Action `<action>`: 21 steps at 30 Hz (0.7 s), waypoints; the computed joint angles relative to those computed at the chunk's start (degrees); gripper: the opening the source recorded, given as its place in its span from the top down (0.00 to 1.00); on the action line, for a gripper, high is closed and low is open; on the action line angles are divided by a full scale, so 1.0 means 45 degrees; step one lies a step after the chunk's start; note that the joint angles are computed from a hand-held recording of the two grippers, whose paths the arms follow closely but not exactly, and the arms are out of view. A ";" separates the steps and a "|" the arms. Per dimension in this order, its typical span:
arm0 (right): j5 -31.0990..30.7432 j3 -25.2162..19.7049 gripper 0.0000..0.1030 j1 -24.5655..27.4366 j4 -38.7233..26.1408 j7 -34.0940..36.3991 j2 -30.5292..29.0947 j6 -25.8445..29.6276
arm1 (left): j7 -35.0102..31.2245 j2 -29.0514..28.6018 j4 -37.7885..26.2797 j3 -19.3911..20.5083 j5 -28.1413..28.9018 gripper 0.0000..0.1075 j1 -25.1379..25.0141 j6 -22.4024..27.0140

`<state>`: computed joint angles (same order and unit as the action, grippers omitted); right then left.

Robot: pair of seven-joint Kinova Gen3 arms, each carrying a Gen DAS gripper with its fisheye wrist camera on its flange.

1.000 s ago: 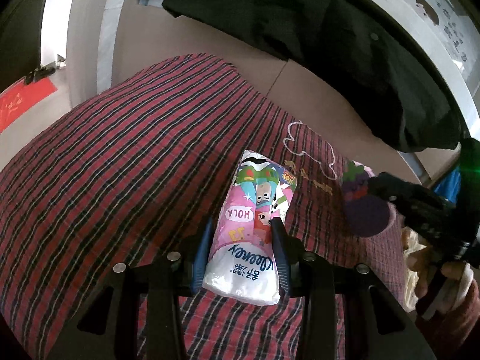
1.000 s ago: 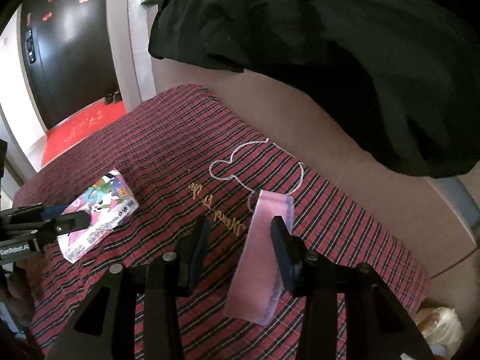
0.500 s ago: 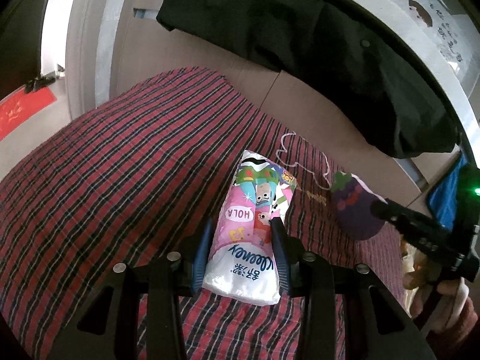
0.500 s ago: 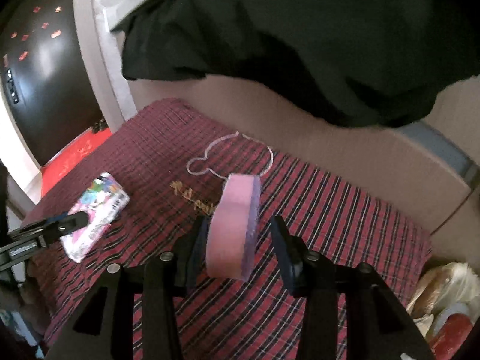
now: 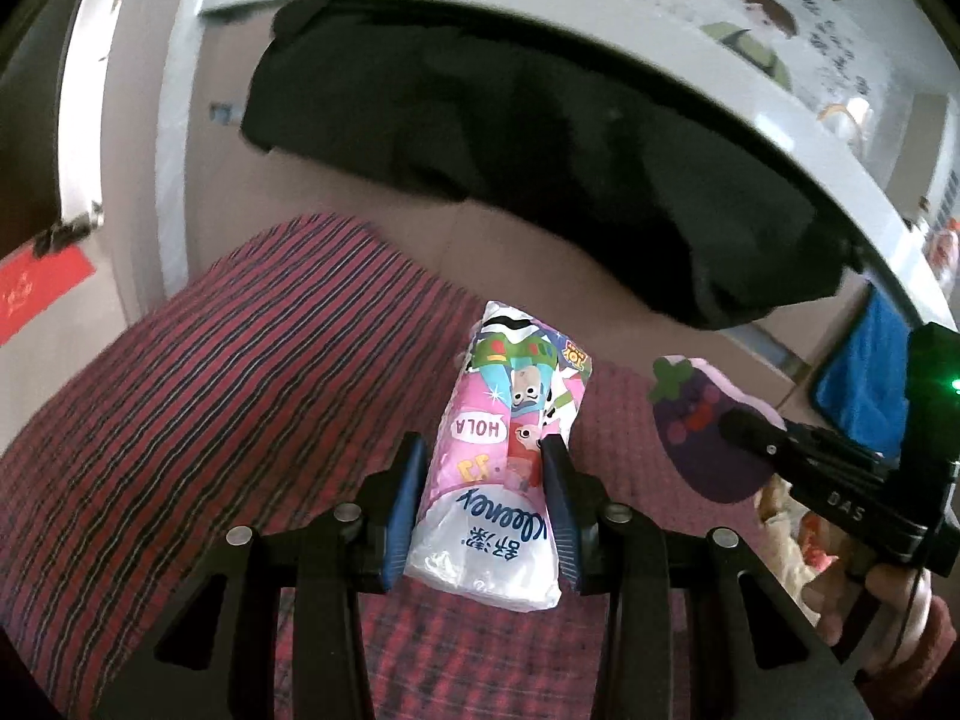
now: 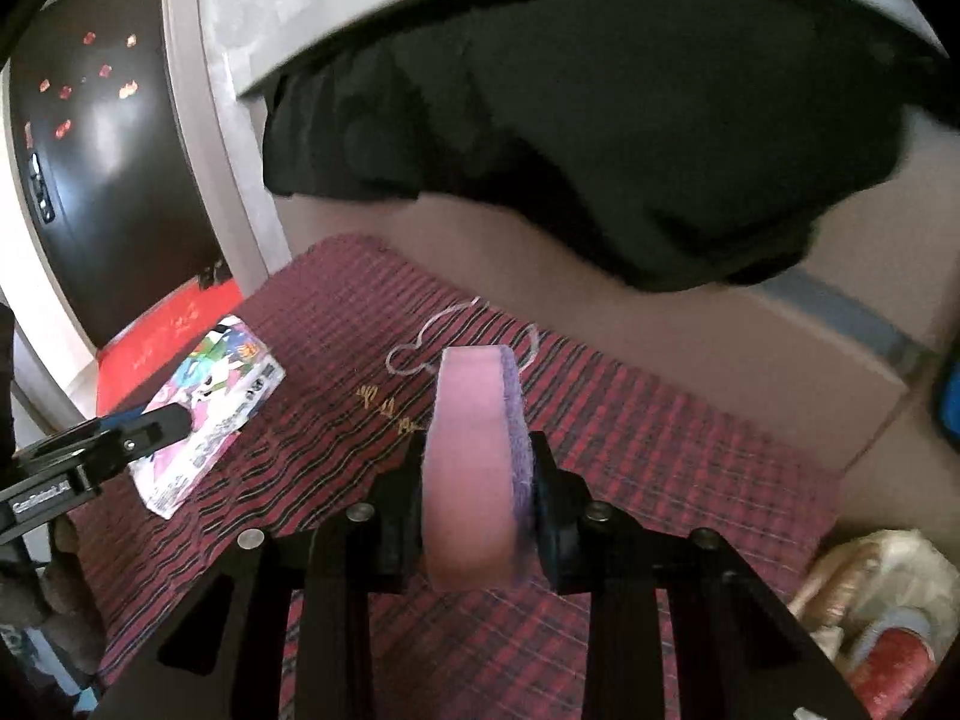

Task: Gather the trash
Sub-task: 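Lift the tissue pack and pink sponge and carry both over the bin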

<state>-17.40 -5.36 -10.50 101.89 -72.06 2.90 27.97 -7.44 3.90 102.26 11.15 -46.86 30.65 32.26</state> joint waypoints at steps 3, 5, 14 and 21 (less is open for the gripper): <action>-0.0808 0.0311 0.73 0.0312 0.0482 0.0924 -0.0905 0.0034 | 0.0792 0.0224 -0.0614 0.0297 -0.1066 0.63 0.0714 0.0898; -0.1224 0.0640 0.73 0.0362 0.0841 0.1455 -0.1569 -0.0022 | 0.1069 0.0407 -0.1032 0.0442 -0.1593 0.63 0.1191 0.1430; -0.1686 0.2910 0.73 -0.0087 0.2070 0.2910 -0.4175 -0.0357 | 0.1050 0.1808 -0.3551 0.0430 -0.3158 0.63 0.3587 0.2726; -0.1263 0.5024 0.73 -0.0139 0.2375 0.3264 -0.5391 -0.0325 | -0.0763 0.3797 -0.6465 0.0188 -0.2631 0.63 0.4838 0.2369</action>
